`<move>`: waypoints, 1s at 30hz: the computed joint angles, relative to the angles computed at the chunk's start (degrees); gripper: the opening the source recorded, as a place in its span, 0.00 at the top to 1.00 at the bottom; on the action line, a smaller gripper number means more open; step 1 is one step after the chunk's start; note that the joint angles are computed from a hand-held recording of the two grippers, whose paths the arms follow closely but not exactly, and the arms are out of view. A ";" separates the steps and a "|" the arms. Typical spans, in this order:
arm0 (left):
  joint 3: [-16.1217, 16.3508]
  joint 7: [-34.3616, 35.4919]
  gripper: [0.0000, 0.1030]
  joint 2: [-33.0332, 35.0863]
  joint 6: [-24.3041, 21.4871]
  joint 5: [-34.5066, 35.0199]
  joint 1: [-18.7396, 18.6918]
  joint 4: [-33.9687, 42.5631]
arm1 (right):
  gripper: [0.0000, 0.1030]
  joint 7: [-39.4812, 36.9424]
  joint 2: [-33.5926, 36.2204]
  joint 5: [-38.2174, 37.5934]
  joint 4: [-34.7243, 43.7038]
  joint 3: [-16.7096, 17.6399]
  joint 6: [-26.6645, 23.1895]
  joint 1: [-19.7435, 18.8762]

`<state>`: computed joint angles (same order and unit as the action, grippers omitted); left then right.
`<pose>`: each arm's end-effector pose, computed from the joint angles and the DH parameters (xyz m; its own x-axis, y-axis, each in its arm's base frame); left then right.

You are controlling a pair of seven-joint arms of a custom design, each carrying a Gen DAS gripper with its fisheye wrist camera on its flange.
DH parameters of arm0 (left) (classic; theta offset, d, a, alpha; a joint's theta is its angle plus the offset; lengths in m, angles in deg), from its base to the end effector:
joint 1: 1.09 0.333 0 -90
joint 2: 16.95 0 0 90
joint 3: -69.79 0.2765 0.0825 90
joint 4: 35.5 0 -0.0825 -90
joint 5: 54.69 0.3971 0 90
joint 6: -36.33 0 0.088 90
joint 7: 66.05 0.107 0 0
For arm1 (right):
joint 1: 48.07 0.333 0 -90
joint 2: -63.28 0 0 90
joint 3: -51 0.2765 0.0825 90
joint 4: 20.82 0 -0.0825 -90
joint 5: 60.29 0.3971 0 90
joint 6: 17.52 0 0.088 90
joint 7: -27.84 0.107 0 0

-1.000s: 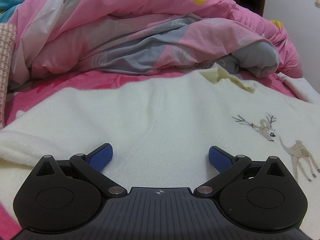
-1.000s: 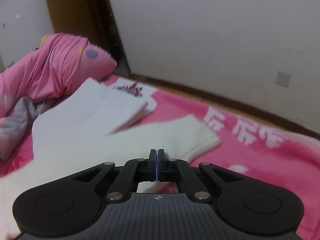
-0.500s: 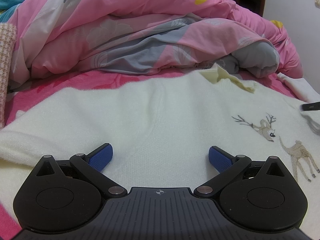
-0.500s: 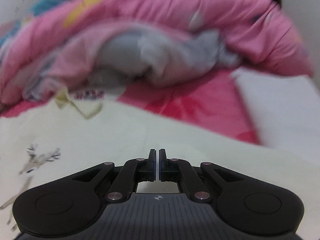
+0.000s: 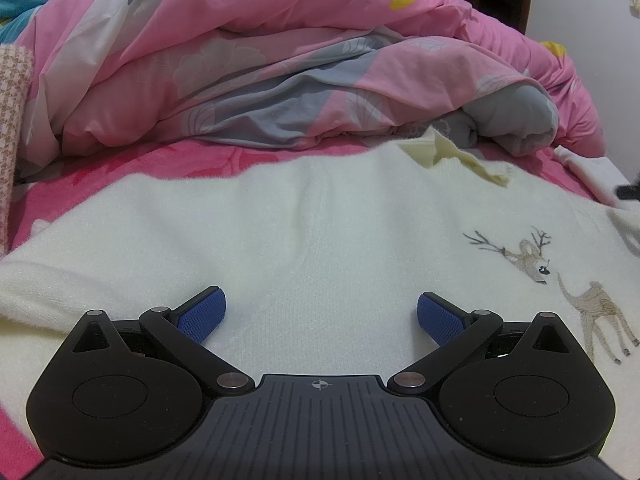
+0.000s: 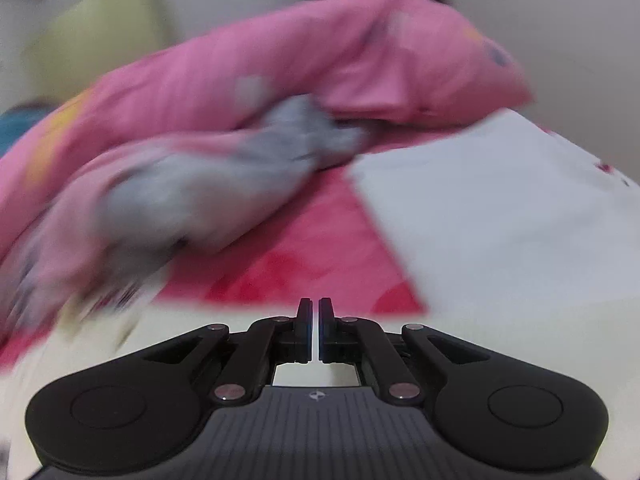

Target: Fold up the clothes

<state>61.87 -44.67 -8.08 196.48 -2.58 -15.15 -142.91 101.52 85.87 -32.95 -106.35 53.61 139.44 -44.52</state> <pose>0.5870 -0.2724 0.4611 0.0254 -0.9942 0.1043 -0.6089 -0.0982 -0.7871 0.7208 0.0542 0.5031 0.1392 -0.9577 -0.2517 -0.6549 0.1017 -0.7488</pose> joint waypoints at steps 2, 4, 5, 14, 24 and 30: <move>0.00 0.02 0.00 0.01 -0.08 0.03 -0.03 0.03 | 1.00 -14.69 -7.77 7.75 -9.29 4.85 -1.96 -3.94; 0.01 -0.03 0.00 -0.01 -0.10 0.08 -0.06 0.02 | 1.00 -24.96 -14.37 12.52 -17.35 5.51 -3.92 -4.43; 0.01 -0.02 0.00 0.00 -0.07 0.06 -0.05 0.02 | 1.00 -27.71 -17.10 13.28 -20.72 5.05 -4.88 -4.04; 0.01 0.25 0.00 0.03 0.09 -0.26 0.05 -0.01 | 0.98 -11.94 -29.59 2.39 -35.43 -3.64 0.65 0.30; 0.06 0.71 0.00 -0.19 1.17 -1.02 0.43 -0.51 | 0.99 -21.82 -33.28 14.62 -40.84 -4.53 -1.29 5.76; 0.17 -2.81 0.00 -1.26 -2.32 3.16 -0.80 -0.46 | 0.93 -8.87 -46.53 10.23 -53.55 -3.58 1.46 5.04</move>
